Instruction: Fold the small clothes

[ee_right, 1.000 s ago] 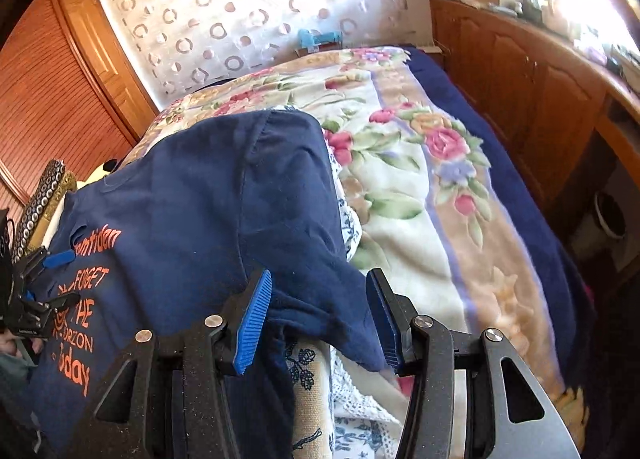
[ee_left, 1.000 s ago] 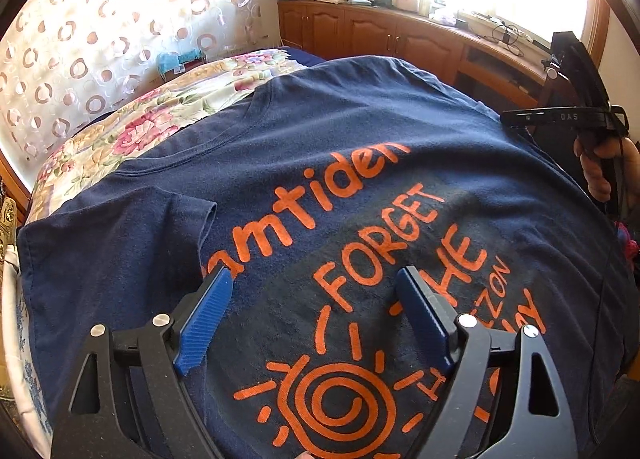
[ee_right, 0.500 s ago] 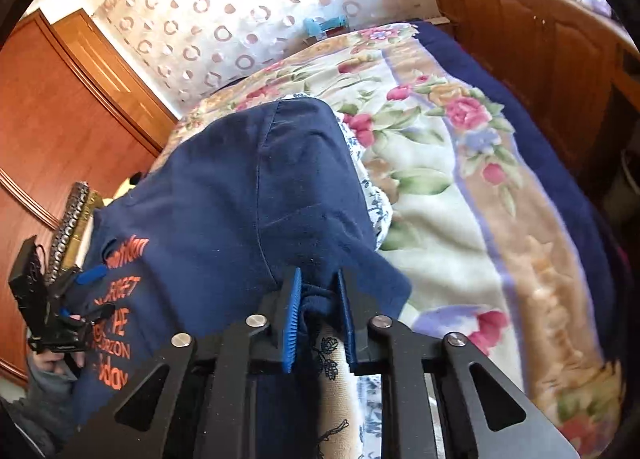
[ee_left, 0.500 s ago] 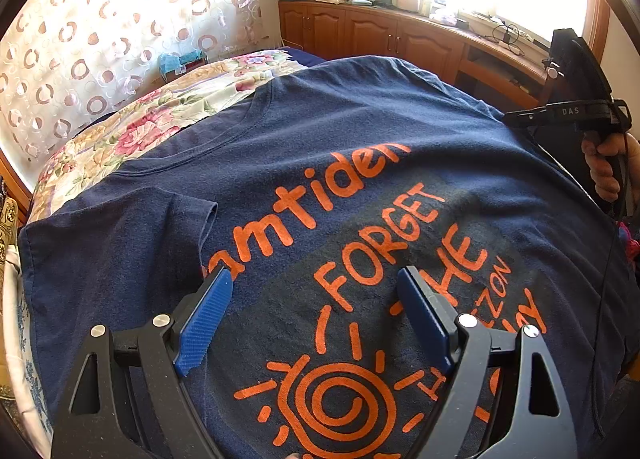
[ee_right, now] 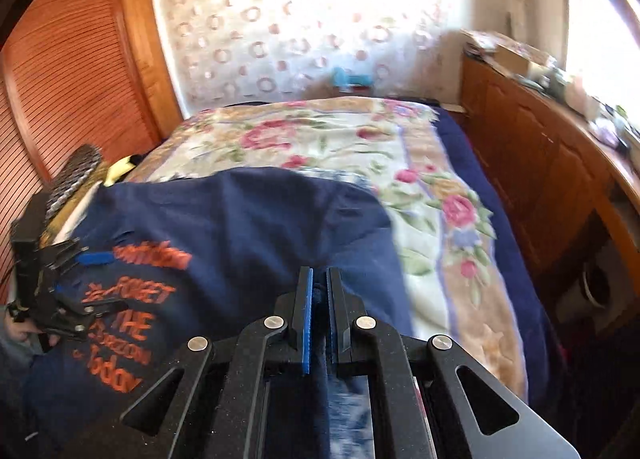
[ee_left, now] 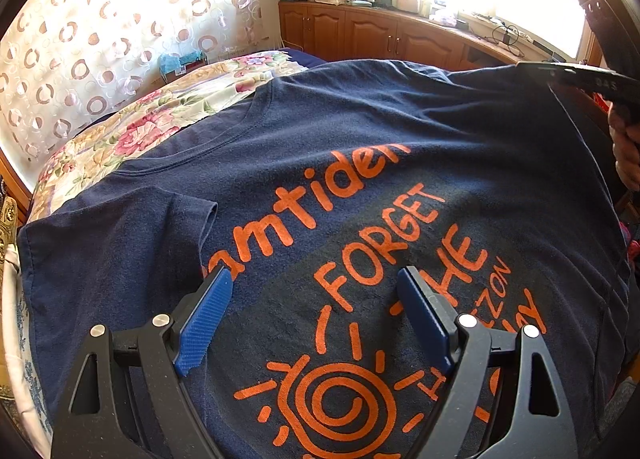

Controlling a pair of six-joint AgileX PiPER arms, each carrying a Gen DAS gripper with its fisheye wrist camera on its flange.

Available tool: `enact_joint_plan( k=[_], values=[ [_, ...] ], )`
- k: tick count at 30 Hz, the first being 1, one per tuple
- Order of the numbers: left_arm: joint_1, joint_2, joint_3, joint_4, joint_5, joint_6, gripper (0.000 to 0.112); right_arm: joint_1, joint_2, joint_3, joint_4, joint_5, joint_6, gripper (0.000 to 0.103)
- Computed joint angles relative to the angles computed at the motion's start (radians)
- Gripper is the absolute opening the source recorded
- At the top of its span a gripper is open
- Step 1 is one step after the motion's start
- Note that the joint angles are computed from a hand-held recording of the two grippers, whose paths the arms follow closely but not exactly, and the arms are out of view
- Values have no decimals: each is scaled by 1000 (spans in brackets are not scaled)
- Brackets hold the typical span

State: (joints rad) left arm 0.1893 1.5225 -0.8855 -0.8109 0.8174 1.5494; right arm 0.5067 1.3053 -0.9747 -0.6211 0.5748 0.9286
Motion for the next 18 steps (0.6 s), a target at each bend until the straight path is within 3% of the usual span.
enact_joint_plan(
  k=[9,12,16,18],
  values=[
    [1,1,-1,-1,0,1,85,-2,57,59,133,-65,-49,6],
    [0,0,2,-2,-2,2,85,-24,-4,80,147,-46,-57,22],
    [20,4,-5,-21,21,21,85,18,-127,134,-59,38,154,44],
    [53,3,-15,-53,72,53,85,13,-145,159,-119,77,244,49]
  ],
)
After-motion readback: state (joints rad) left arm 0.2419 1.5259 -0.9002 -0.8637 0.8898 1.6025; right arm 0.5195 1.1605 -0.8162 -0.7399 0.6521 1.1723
